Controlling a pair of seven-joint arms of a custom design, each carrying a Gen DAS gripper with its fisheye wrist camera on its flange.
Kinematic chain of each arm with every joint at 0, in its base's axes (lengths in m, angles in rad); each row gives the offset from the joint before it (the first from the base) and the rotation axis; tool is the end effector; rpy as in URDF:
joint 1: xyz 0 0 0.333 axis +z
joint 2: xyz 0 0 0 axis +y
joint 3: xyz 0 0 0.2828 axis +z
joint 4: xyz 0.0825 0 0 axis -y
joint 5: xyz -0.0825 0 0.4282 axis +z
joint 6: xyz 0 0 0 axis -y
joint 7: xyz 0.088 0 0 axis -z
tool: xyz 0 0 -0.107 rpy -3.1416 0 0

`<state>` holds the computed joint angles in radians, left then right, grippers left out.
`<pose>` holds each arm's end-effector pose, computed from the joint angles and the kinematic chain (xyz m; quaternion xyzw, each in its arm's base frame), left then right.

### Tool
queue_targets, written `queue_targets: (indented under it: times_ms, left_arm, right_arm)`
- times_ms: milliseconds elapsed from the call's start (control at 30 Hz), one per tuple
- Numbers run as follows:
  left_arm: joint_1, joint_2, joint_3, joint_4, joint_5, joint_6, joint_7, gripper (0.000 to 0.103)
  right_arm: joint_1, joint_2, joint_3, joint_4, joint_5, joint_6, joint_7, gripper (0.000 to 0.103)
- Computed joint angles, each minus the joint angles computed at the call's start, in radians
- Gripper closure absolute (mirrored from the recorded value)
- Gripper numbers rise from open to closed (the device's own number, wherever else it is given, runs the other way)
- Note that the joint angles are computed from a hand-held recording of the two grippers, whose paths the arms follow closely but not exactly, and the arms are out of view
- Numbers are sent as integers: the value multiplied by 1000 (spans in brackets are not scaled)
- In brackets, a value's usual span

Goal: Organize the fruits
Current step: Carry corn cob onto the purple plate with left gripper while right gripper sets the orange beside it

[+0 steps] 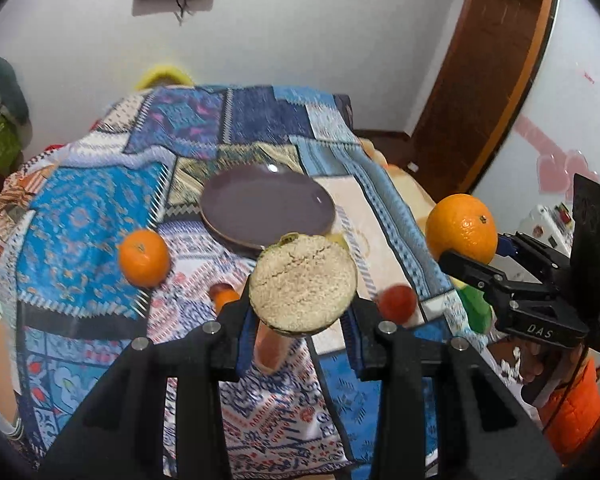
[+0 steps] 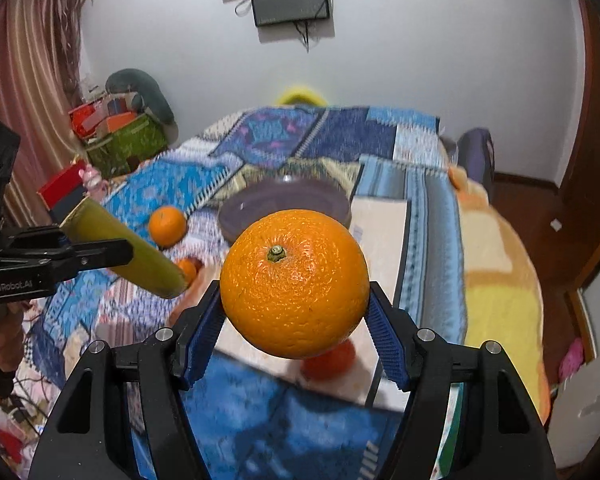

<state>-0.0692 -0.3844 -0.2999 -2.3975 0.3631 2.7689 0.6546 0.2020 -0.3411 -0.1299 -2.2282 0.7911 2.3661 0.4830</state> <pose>0.4885 -0.2119 0.4864 -0.7236 0.5706 -0.3174 0.2238 0.5430 0.0437 0.5201 -0.8296 0.3824 -0.1087 0.3920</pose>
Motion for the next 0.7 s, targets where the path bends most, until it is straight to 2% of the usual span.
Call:
queue_targets:
  times_ms: [267,500,700]
  left_arm:
    - [60,2,-9,25,69,0,-52,66]
    - [90,76,4,88,124,-15,-83,66]
    - [59,182,65,155,86,2,-24,66]
  right_arm:
    - [22,68,19,75,52,66,-35,38]
    - [19,173,53,174,76,108,-34,38]
    - [1,272,94,260,47,122,1,38]
